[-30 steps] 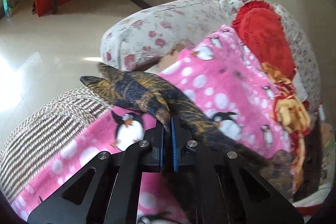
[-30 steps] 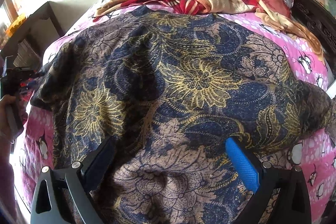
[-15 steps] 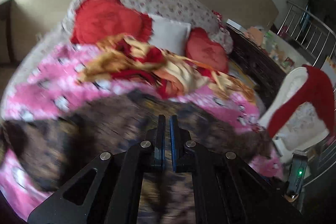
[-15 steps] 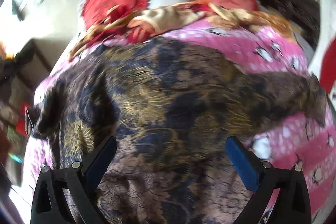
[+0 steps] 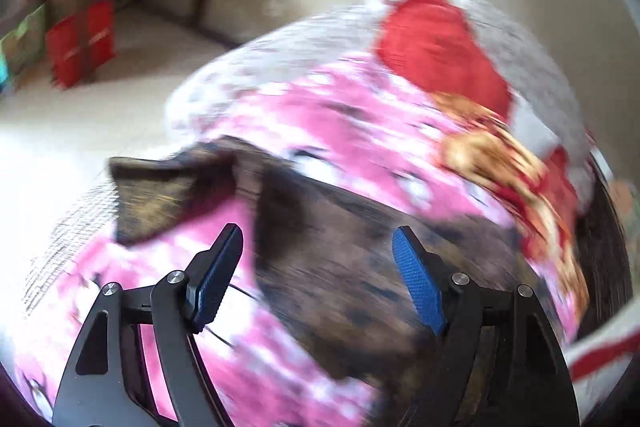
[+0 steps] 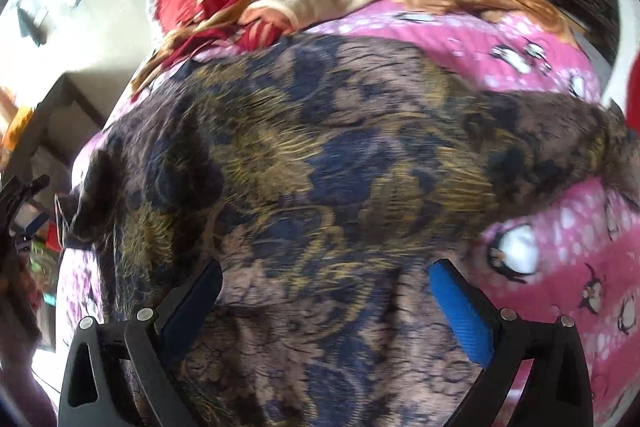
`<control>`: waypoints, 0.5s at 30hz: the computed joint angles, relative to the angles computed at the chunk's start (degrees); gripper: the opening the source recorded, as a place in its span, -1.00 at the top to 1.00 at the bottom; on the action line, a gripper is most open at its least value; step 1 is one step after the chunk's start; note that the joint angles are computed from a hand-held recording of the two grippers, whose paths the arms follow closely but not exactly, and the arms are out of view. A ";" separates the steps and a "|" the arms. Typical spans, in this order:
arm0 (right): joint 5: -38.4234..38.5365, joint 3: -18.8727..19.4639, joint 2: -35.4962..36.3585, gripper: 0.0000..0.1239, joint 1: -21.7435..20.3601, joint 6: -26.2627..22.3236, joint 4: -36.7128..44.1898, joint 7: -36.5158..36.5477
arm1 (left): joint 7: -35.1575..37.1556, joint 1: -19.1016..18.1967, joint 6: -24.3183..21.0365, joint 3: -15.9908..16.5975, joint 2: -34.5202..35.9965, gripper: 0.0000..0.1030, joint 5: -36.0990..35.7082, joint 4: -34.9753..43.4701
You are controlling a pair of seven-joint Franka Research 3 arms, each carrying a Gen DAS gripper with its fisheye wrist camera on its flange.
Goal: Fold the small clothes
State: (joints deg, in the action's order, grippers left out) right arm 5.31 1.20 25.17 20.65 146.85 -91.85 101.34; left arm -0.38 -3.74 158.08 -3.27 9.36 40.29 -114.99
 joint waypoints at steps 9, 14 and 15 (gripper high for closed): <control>-1.98 0.48 2.59 -0.66 1.90 -3.48 4.18 -2.58 | -5.04 1.47 6.05 4.29 7.90 -0.10 -1.52 3.79; -2.80 -0.09 1.46 -0.66 2.07 -2.26 2.71 -3.16 | 0.81 -3.67 5.84 5.41 8.54 0.87 5.48 12.24; -2.26 0.00 1.19 -0.66 1.64 -1.84 2.22 -3.23 | 2.48 -4.87 6.08 4.95 8.59 0.87 7.80 14.30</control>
State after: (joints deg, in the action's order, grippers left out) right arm 3.05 1.21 26.36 22.29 145.01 -89.63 98.11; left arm 2.10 -8.61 164.16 1.68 17.95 48.09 -100.68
